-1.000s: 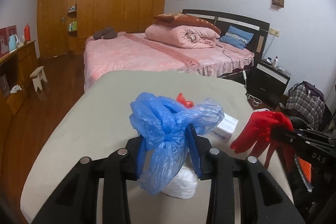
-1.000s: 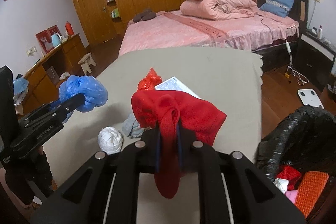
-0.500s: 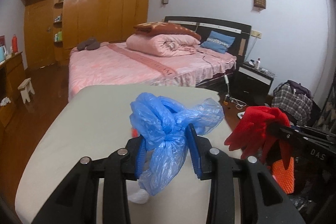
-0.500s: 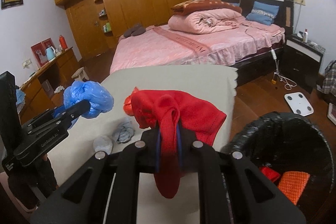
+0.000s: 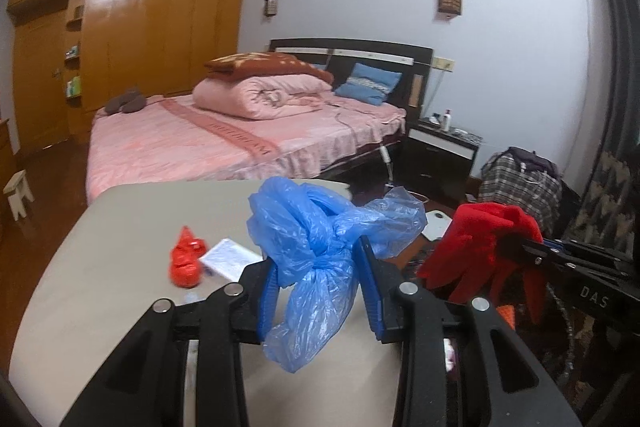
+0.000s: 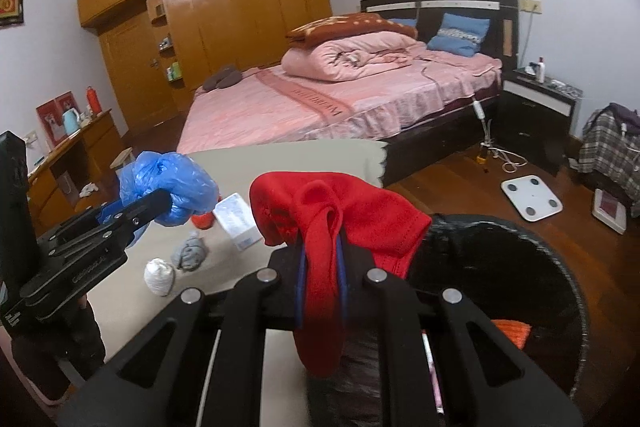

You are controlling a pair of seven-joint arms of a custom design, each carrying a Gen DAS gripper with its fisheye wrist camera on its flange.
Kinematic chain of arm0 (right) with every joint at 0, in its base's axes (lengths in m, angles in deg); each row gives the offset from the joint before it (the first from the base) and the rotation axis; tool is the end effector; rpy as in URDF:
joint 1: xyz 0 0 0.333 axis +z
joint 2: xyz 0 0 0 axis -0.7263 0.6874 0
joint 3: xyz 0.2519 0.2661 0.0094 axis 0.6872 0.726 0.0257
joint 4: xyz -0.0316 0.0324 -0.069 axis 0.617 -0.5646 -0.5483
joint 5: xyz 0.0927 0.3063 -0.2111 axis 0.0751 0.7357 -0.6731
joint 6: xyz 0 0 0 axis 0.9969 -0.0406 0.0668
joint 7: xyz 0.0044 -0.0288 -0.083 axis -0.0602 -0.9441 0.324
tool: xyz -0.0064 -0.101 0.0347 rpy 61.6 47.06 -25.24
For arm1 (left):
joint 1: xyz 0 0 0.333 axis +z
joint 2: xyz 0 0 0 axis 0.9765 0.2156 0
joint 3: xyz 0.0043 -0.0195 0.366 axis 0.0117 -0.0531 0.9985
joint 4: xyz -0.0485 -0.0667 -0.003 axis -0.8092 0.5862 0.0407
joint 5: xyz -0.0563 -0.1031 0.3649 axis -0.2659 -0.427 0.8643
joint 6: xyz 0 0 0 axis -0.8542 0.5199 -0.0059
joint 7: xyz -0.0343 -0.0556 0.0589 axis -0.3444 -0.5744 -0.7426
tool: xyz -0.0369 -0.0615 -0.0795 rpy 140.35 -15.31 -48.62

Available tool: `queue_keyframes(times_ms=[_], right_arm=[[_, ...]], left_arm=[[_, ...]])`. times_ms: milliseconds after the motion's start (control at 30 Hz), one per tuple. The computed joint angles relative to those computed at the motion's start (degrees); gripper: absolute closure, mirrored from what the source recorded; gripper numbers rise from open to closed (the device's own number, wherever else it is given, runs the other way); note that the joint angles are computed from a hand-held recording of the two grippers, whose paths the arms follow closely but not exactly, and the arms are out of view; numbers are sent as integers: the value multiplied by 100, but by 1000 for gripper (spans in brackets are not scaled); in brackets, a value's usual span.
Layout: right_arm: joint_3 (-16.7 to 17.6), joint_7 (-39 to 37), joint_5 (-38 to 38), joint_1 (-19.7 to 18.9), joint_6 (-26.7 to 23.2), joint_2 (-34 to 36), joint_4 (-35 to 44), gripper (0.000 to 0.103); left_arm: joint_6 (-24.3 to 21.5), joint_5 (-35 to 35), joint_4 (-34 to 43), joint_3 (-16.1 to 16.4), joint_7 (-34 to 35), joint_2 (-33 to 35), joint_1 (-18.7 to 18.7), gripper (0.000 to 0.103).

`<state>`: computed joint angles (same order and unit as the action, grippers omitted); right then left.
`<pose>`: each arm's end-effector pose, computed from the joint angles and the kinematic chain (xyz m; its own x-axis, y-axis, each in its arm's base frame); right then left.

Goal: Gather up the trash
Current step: 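Carry the blue bag with the left gripper while the right gripper carries the red cloth to the bin, then open both grippers over the bin to drop the blue bag and red cloth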

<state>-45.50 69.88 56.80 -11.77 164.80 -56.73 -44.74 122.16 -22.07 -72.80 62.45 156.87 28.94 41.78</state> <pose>0.6665 0.3067 0.4338 0.2326 -0.9595 -0.1588 -0.5638 0.0000 -0.8259 0.6720 -0.2763 0.4412 -0.2139 -0.9722 0.0952 -0.4693 0.0168 -0.8829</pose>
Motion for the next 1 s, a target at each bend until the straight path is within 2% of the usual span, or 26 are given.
queue_keyframes(times_ms=[200, 500, 633, 1000], right_arm=[[-388, -48, 211, 213, 272, -316, -622, 91], [-1028, -511, 929, 682, 455, -592, -1268, 91], [-1152, -693, 1215, 735, 477, -625, -1411, 91], [-1234, -986, 1584, 658, 476, -614, -1564, 91]], left_arm=[[-69, 168, 272, -251, -4, 130, 31, 67], [-279, 671, 832, -723, -210, 449, 201, 67], [-436, 949, 1134, -919, -320, 631, 270, 67], [-822, 1602, 2031, -1255, -715, 1213, 342, 67]])
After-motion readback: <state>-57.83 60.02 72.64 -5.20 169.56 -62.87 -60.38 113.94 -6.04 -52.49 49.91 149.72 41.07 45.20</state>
